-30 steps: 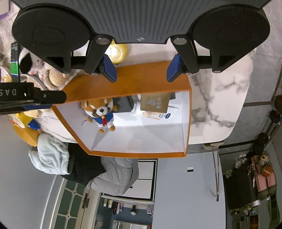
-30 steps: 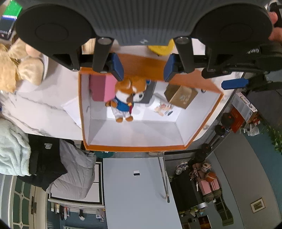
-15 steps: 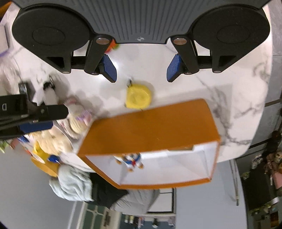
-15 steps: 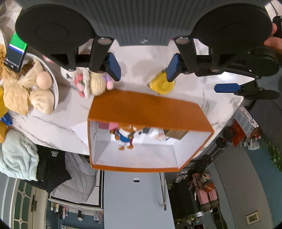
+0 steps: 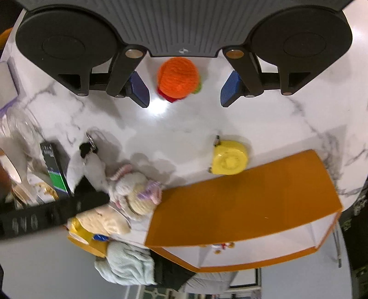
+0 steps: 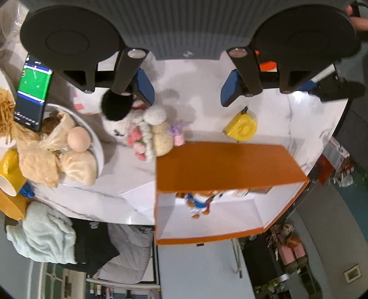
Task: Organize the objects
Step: 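Move the left tool to the orange crocheted ball while the right tool approaches the white-black plush, then grasp the orange ball with the left tool while the right tool grasps the white-black plush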
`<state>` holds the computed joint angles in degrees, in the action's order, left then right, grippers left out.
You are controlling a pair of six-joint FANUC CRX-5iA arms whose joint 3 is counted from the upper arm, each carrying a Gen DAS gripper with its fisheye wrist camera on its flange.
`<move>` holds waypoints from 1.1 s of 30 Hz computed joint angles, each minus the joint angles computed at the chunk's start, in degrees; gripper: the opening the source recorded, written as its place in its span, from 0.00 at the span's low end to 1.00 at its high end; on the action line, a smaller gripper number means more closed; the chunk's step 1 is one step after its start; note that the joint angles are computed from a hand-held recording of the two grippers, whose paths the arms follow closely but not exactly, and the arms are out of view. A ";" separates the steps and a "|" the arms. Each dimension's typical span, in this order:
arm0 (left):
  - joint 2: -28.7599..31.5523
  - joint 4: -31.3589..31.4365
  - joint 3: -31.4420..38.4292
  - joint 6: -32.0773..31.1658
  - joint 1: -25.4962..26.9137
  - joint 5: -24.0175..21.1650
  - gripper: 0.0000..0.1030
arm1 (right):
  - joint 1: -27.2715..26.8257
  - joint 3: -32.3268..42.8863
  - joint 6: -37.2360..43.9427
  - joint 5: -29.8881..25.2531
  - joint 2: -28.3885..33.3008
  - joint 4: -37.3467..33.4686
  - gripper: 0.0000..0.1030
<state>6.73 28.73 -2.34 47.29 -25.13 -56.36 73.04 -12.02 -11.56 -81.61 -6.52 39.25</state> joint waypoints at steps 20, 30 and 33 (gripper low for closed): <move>1.71 -3.42 2.28 0.91 -1.29 -3.49 0.62 | -1.30 -2.89 -1.61 -5.90 -1.56 -6.37 0.81; 2.60 -4.57 3.33 1.52 -0.88 -6.10 0.51 | -2.21 -1.59 3.28 -9.31 2.59 -6.70 0.82; 2.64 -4.17 3.26 1.28 -0.74 -6.39 0.48 | -2.27 -2.14 4.44 -9.70 3.08 -6.24 0.82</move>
